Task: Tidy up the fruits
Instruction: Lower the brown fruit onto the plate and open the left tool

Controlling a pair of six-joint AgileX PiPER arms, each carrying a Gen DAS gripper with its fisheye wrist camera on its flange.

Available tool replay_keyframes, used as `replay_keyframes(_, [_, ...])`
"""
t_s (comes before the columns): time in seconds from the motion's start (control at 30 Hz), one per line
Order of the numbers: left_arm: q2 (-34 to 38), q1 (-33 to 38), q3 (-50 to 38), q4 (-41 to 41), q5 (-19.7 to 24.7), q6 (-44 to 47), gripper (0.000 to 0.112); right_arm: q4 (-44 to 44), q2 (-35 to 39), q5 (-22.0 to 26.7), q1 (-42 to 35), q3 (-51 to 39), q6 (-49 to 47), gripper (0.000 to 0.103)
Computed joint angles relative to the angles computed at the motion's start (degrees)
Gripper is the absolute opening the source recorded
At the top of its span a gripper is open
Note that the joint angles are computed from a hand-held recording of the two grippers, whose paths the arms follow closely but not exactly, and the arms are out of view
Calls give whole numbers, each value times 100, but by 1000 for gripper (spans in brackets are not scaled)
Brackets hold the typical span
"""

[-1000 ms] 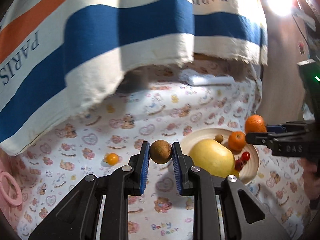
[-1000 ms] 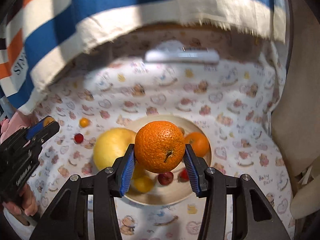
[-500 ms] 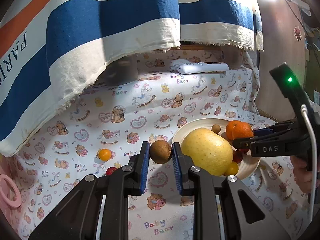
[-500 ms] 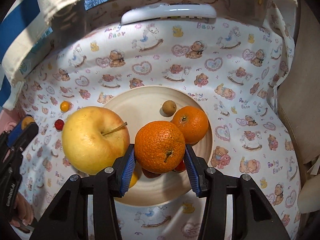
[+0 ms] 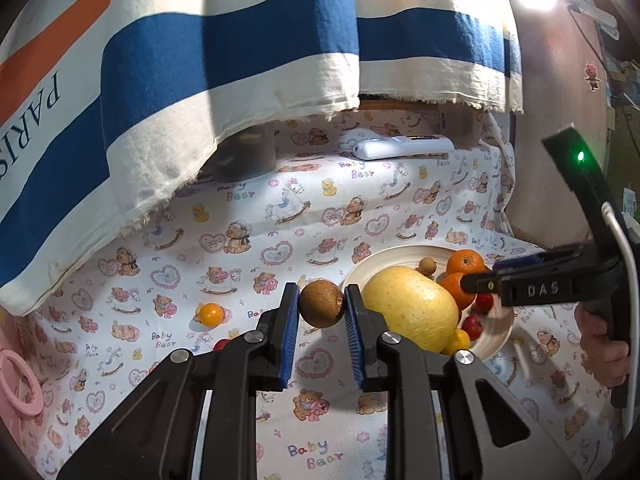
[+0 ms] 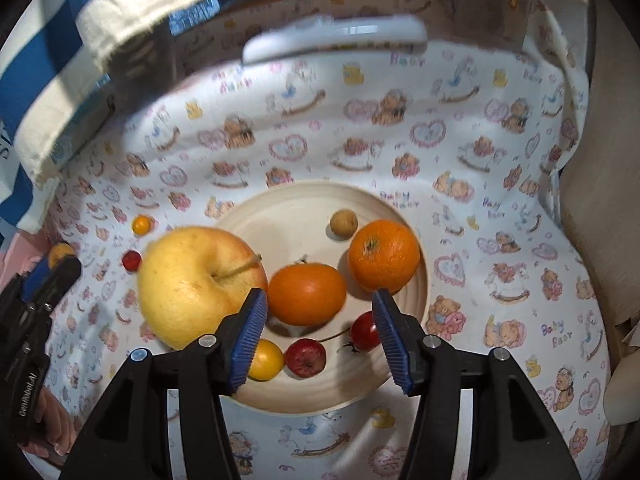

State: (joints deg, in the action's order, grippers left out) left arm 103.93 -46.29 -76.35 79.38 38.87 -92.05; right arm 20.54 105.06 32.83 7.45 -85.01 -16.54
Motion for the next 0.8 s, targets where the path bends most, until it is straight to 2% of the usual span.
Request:
replay_keyframes(0.07, [-53,13,-30,-136,-160,175,22,283,-190,-255,-66,188,-197,57])
replay_keyframes(0.13, [-63,90,-215,-620,-457,644,22,543,-359,-499,-146,358,-410,57])
replay_keyframes(0.27, [176,276,-925,-2296,-913,2274,22,899,-509,-644,-284,435,-770,57])
replay_keyframes(0.4, [806,260,-2133,-3466,-349,3723,22,1084,-433,-422,-441,292,-839,57])
replay_keyframes(0.5, [1149,336,-2820,-4310,-151,4583,22,1070,-345,-280,-496,182,-780,57])
replay_keyframes(0.7, [1692,208,-3698,-4533,409,4967,22,1275,-337,-186,-571,168,-893,57])
replay_keyframes(0.8, [1860,254,-3908,-4751,467,5026,22,1254,-340,-159,-579,165,-871,57])
